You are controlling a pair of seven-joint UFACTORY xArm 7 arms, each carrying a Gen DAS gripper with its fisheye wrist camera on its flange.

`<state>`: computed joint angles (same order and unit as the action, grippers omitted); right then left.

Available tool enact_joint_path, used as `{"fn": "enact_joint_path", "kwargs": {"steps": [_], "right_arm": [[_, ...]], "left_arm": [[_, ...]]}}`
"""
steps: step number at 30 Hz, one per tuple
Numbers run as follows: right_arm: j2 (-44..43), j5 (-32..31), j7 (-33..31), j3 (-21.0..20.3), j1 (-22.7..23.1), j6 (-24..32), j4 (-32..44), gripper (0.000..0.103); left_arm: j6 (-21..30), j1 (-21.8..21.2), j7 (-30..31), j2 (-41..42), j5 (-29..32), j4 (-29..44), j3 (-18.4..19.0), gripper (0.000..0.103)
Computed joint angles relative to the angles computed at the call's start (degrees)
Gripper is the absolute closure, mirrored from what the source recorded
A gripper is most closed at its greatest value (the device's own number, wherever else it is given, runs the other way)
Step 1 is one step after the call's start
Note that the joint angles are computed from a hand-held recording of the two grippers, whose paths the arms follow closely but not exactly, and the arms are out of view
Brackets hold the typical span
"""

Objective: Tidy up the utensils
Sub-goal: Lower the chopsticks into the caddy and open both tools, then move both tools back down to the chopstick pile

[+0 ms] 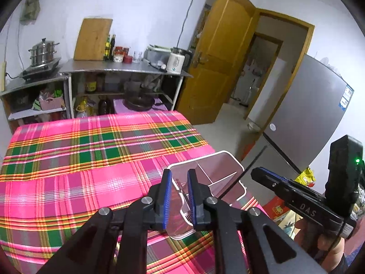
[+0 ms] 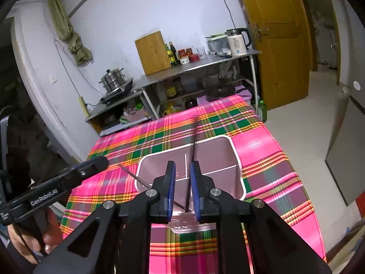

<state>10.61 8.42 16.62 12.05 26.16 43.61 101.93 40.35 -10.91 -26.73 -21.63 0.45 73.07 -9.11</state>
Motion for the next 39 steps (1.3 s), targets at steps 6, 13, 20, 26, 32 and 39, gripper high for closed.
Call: {"fn": "enact_joint_path", "kwargs": {"steps": [6,13,20,26,32,39], "right_arm": [[-4.1,-0.2,0.9,0.1,-0.1,-1.7,-4.2,0.089],[-9.6,2.4,-1.5,1.3,0.5,-3.1,-9.6,0.089],[-13.7,4.8,-3.8,2.7,2.5,-4.2,-15.1,0.089],[-14.3,6.5,-5.5,3.6,4.4,-3.6,-17.5,0.089],[-14.1,7.6,-6.9,4.2,5.7,-2.8,-19.2,0.089],[-12.5,7.9,-7.0,4.6,6.7,-1.4,-19.9,0.089]], "left_arm": [[-0.2,1.0,-1.3,-6.8,1.0,-4.5,-0.3,0.090],[2.1,3.1,-2.6,-17.7,2.1,-12.4,-0.7,0.090],[7.4,5.2,-4.3,-28.1,1.9,-20.0,-0.7,0.090],[10.8,5.2,-4.8,-34.3,0.1,-25.9,0.2,0.090],[12.8,4.8,-6.7,-38.2,-2.8,-32.3,1.2,0.090],[11.9,4.2,-8.2,-36.8,-5.0,-36.4,1.8,0.088]]}}
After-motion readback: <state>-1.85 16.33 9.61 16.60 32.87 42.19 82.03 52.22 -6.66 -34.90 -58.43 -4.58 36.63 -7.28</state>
